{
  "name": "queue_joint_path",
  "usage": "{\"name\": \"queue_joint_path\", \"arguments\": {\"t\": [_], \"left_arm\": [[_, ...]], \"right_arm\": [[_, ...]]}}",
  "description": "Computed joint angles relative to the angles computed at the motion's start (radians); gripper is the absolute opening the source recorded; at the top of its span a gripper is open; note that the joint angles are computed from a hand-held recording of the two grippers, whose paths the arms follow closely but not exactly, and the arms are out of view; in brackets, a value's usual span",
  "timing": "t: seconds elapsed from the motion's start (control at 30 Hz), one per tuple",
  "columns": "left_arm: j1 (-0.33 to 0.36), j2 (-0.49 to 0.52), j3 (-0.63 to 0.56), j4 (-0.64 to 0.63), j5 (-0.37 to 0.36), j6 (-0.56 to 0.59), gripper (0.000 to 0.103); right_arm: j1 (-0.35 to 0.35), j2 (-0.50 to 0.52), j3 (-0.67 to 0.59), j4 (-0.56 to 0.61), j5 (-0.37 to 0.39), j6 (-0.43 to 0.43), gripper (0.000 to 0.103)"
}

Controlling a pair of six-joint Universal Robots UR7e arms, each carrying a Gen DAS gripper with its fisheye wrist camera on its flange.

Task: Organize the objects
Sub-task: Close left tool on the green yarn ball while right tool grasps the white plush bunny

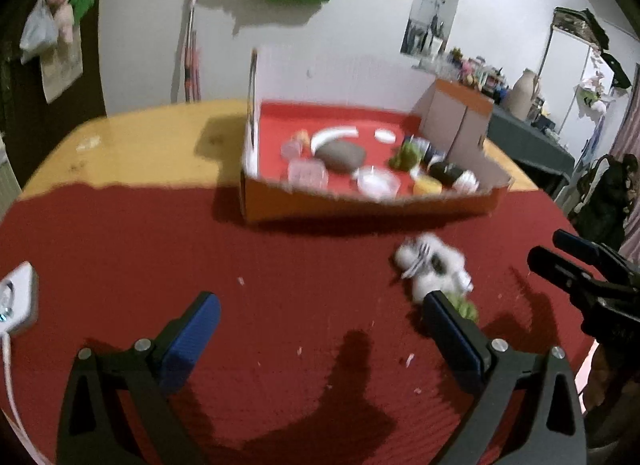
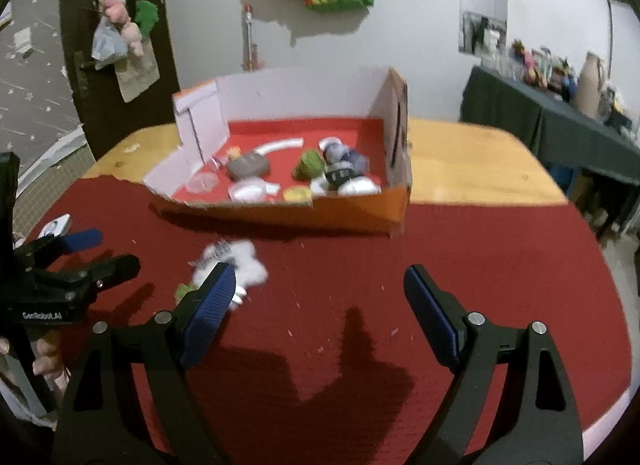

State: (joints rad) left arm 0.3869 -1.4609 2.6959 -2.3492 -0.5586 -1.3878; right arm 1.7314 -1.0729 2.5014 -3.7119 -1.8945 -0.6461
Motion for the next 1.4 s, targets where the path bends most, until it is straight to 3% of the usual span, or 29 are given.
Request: {"name": "queue_joint_path", "arguments": {"t": [0.23, 0.57, 0.77, 0.87, 1.03, 1.23, 1.4], "left_arm": [[0.012, 0.045, 0.003, -0.081, -0.024, 0.029, 0.103], [0.054, 0.220, -0.036, -0.420, -0.147, 0.322, 0.103], [0.079, 0.223, -0.074, -0.292, -0.092, 0.315, 0.102], [0.100, 0.131, -0.031, -0.335, -0.098, 0.327, 0.103], [0.091, -0.049, -0.031, -0.029, -0.016, 0.155, 0.102], [0.088, -0.142, -0.019, 0.057, -0.009, 0.108, 0.102], [0.077, -0.087, -0.003, -0.089, -0.045, 0.208, 0.102]], "right_arm": [[-0.020, -0.002, 0.005, -0.007, 0.008, 0.001, 0.086], [-0.048, -0.045, 0.009, 0.016, 0.012, 0.017, 0.086], [-0.055, -0.071, 0.013, 0.034, 0.029, 0.026, 0.086], [-0.054, -0.078, 0.015, 0.039, 0.035, 0.023, 0.086], [-0.046, -0.075, 0.008, 0.056, 0.048, 0.022, 0.086], [-0.031, -0.056, -0.001, 0.067, 0.042, 0.016, 0.086], [-0.018, -0.039, -0.007, 0.071, 0.031, -0.002, 0.086]]}}
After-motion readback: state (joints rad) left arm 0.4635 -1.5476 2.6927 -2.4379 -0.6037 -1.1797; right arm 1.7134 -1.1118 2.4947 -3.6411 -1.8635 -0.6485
